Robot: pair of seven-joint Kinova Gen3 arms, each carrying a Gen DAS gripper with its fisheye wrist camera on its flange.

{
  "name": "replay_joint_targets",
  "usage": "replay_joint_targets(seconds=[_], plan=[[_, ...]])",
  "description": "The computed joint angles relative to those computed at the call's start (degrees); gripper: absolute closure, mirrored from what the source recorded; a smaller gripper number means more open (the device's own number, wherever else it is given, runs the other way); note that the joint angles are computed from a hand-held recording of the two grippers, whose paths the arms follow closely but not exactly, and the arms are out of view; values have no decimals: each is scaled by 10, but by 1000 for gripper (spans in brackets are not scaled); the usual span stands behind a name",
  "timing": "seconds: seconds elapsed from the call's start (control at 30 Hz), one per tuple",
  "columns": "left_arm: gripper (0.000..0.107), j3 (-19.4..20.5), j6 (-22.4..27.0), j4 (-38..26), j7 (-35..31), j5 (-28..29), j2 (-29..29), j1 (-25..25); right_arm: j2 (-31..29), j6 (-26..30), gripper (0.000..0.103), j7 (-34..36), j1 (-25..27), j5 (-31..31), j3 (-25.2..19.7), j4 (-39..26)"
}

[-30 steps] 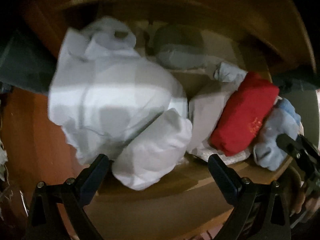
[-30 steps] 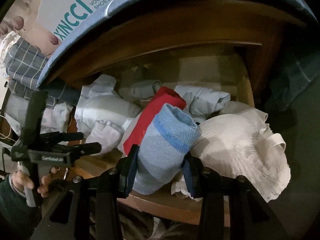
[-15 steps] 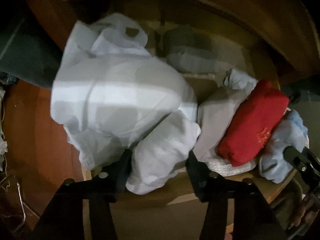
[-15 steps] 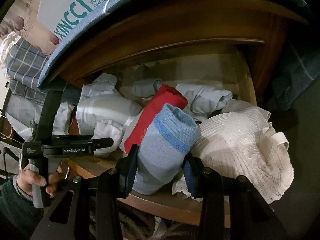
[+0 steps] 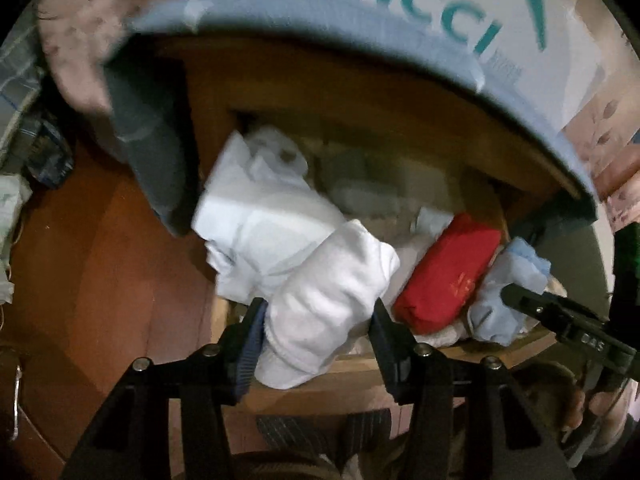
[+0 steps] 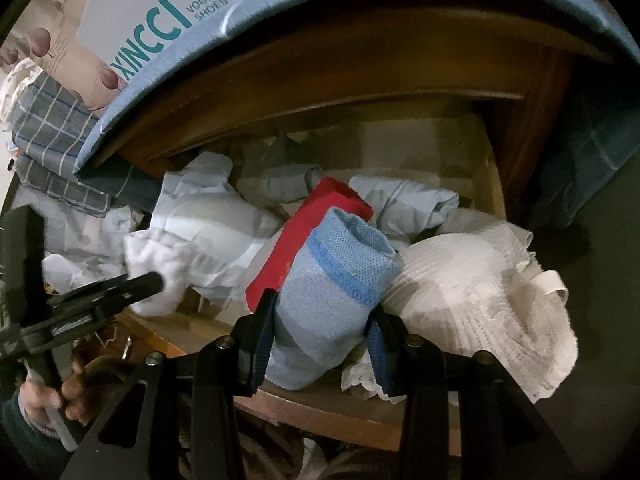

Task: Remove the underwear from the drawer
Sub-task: 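Drop the blue sock into the white box while the left tool grasps the white sock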

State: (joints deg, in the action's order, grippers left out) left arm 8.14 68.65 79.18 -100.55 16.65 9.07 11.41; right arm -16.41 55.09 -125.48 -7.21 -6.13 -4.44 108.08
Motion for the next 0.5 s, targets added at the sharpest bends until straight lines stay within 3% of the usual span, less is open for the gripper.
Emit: replay_joint_targets(seconds=[0.13, 0.2, 0.5], plan=[[56, -11, -59, 63, -42, 54, -50, -31, -14, -1, 64, -35, 10, 33, -22, -2], [56, -12, -80, 73, -33, 51, -56, -24, -18, 7, 64, -53, 15, 51, -34, -9], [56, -16, -91, 83, -59, 61, -74, -25, -31, 114, 64, -72, 16, 143, -67, -128]])
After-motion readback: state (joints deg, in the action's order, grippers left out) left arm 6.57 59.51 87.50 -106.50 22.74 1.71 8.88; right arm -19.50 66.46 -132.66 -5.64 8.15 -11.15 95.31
